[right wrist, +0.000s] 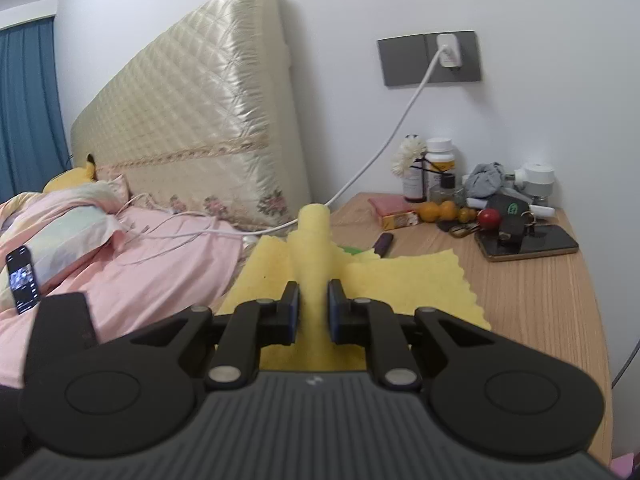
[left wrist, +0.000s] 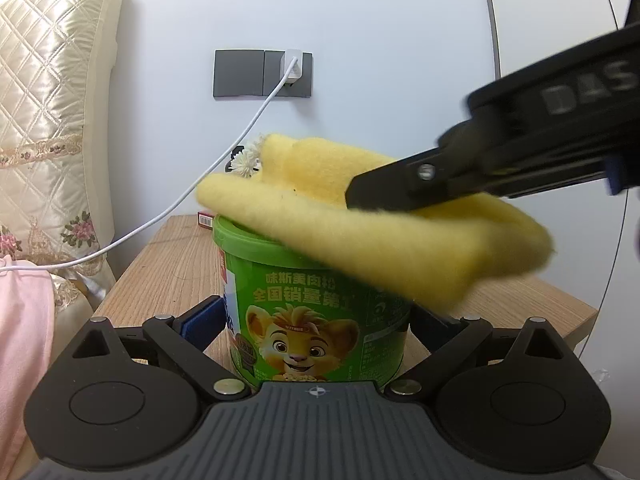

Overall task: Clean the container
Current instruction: 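Continue rubbing the cloth over the can lid with the right gripper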

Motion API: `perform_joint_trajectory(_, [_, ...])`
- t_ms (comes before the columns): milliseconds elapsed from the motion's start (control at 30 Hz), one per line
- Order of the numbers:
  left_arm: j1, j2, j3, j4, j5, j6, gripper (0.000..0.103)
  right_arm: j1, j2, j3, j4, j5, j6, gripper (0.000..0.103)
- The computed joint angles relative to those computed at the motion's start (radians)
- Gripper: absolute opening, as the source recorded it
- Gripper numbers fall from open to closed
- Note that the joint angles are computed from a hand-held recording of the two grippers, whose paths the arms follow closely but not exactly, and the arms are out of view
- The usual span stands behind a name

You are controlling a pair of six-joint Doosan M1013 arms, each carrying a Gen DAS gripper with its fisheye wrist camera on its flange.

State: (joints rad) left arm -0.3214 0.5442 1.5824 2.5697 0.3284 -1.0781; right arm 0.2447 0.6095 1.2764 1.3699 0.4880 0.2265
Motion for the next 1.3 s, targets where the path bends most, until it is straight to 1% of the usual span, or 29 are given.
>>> perform_joint_trajectory(133, [0.002, 0.002, 0.000, 0.013, 0.005, -0.012, 0.099, 0.002, 0.031, -0.042, 0.006, 0.006, 0.016, 0.016])
perform_joint_trajectory(267, [0.001, 0.001, -0.001, 0.008, 0.006, -0.007, 0.099, 0.012, 0.046, -0.065, 0.001, 0.032, 0.019, 0.016])
perform_joint_trajectory(367, [-0.010, -0.008, 0.010, -0.012, 0.013, 0.008, 0.099, 0.016, 0.044, -0.062, 0.006, 0.059, 0.017, 0.016])
perform_joint_trajectory(533, [-0.007, -0.008, 0.008, -0.011, 0.003, 0.004, 0.099, 0.015, 0.019, -0.028, 0.007, 0.087, 0.010, 0.016])
perform_joint_trajectory(633, [-0.006, -0.008, 0.006, -0.015, -0.003, 0.008, 0.099, 0.010, -0.001, 0.002, 0.013, 0.082, -0.005, 0.016])
perform_joint_trajectory(767, [-0.004, -0.007, 0.004, -0.018, -0.007, 0.011, 0.099, 0.001, -0.018, 0.029, 0.029, 0.054, -0.015, 0.016])
perform_joint_trajectory(967, [0.000, -0.005, 0.004, 0.002, -0.008, -0.002, 0.099, -0.005, 0.002, 0.002, 0.025, 0.010, -0.008, 0.016])
perform_joint_trajectory(1133, [0.001, -0.004, 0.009, 0.024, 0.001, -0.022, 0.099, -0.002, 0.039, -0.049, 0.029, 0.025, 0.016, 0.016])
perform_joint_trajectory(1300, [-0.006, -0.008, 0.016, 0.013, 0.011, -0.013, 0.099, 0.005, 0.048, -0.063, 0.029, 0.076, 0.035, 0.016])
